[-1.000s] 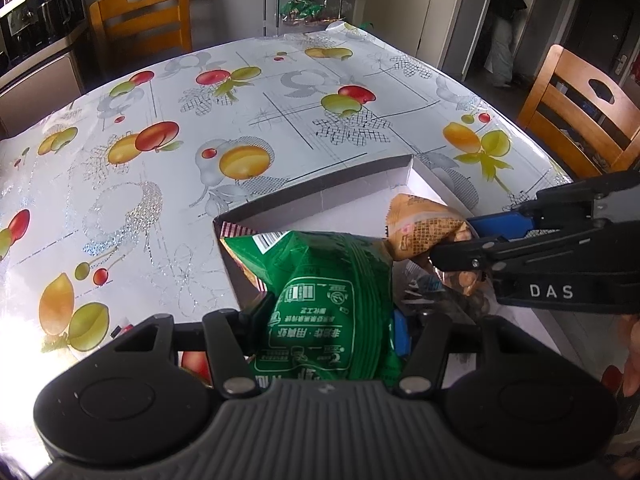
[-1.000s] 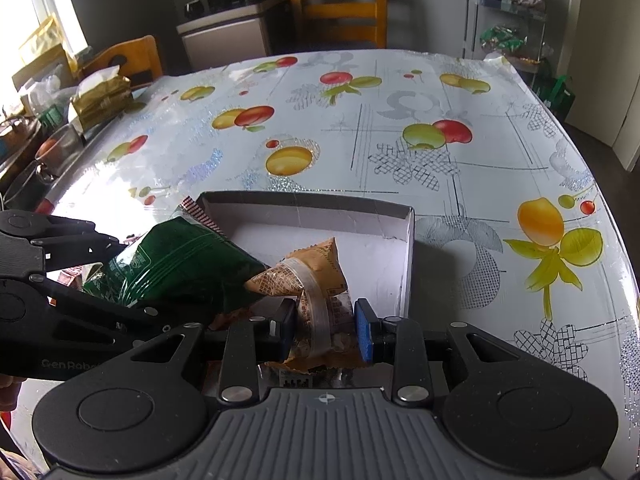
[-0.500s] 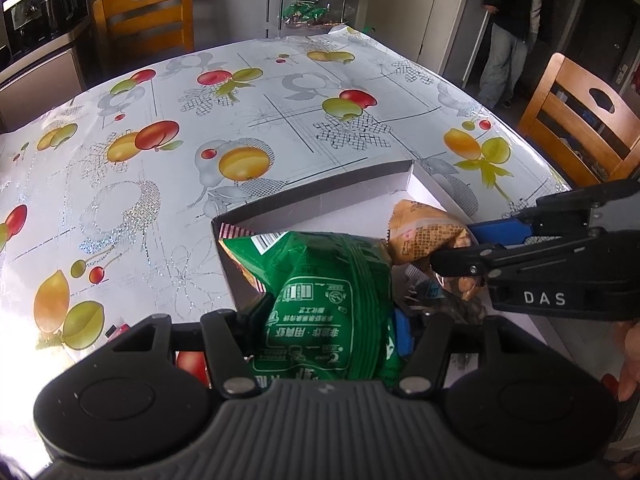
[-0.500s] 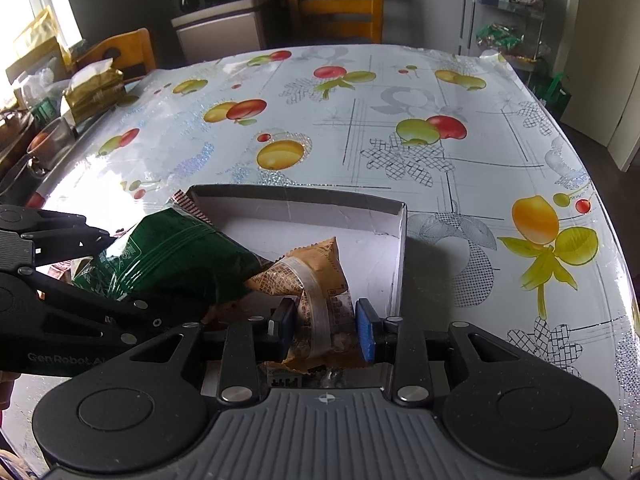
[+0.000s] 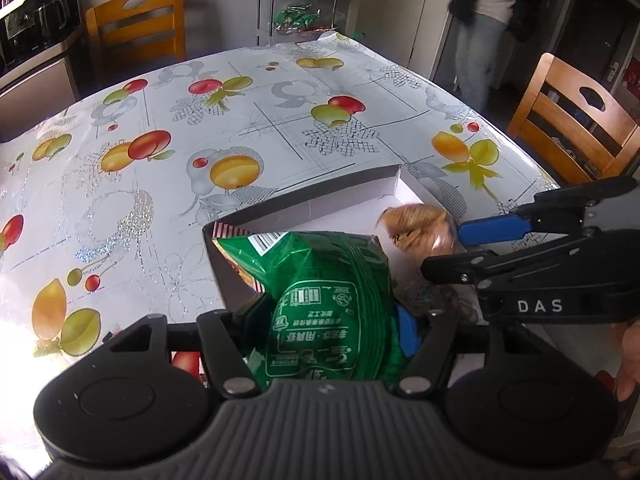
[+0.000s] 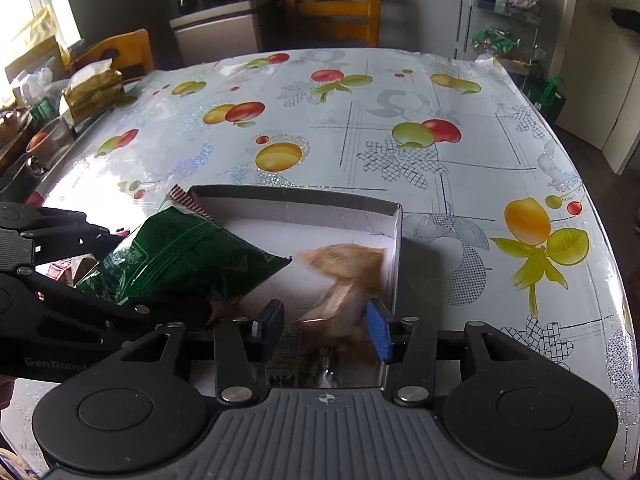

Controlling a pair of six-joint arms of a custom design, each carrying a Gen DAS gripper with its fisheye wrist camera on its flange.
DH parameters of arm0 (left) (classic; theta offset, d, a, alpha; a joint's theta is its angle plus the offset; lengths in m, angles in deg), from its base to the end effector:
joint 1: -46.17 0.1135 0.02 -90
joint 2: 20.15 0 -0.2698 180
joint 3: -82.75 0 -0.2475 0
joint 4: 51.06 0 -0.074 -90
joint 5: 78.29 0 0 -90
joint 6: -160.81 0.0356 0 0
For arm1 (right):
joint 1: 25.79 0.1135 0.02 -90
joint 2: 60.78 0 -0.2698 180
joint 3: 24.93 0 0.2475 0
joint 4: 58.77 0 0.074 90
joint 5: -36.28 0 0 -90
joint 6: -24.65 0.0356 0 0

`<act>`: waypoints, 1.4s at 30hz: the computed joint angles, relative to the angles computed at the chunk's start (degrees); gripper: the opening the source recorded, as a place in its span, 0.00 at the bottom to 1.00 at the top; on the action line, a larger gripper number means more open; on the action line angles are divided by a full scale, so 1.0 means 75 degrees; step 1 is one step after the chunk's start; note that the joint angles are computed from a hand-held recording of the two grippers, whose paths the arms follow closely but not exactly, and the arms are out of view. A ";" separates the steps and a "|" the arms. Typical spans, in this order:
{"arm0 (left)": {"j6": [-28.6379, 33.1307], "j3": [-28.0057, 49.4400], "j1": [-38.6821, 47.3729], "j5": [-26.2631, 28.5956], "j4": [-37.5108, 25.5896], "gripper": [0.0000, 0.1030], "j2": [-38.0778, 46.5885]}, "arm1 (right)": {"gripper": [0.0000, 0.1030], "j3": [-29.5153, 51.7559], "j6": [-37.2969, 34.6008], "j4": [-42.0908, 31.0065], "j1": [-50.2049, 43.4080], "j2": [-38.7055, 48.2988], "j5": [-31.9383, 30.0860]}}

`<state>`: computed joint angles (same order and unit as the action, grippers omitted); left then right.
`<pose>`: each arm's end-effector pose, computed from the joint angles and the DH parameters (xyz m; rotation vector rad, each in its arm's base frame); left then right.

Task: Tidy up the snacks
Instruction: 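Open both grippers to drop the chip bag and pastry into the box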

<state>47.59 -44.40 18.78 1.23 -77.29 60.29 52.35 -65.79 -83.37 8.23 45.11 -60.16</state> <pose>0.2329 -0.1134 0.1769 0.0161 2.4931 -0.1413 0.3100 0.2140 0.1669 -0.7953 2.4046 0.3796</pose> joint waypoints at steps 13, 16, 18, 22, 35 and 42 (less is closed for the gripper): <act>0.0012 -0.0049 -0.0259 -0.0319 -0.0229 0.73 -0.0389 | 0.51 -0.0153 0.0151 0.0090 0.0099 -0.0235 0.0141; 0.0064 -0.0096 -0.0319 -0.0393 -0.0275 0.75 -0.0537 | 0.53 -0.0184 0.0214 0.0123 0.0144 -0.0290 0.0207; 0.0075 -0.0139 -0.0332 -0.0410 -0.0317 0.78 -0.0653 | 0.55 -0.0195 0.0284 0.0128 0.0170 -0.0332 0.0234; 0.0094 -0.0280 -0.0374 -0.0493 -0.0379 0.80 -0.0933 | 0.59 -0.0242 0.0393 0.0176 0.0296 -0.0432 0.0363; 0.0405 -0.0830 -0.0455 -0.0327 -0.0607 0.84 -0.2162 | 0.67 -0.0186 0.0707 0.0234 0.0770 -0.0773 0.0923; 0.0419 -0.1033 -0.0498 -0.0362 -0.0928 0.84 -0.2776 | 0.69 -0.0256 0.0890 0.0238 0.0936 -0.0970 0.1224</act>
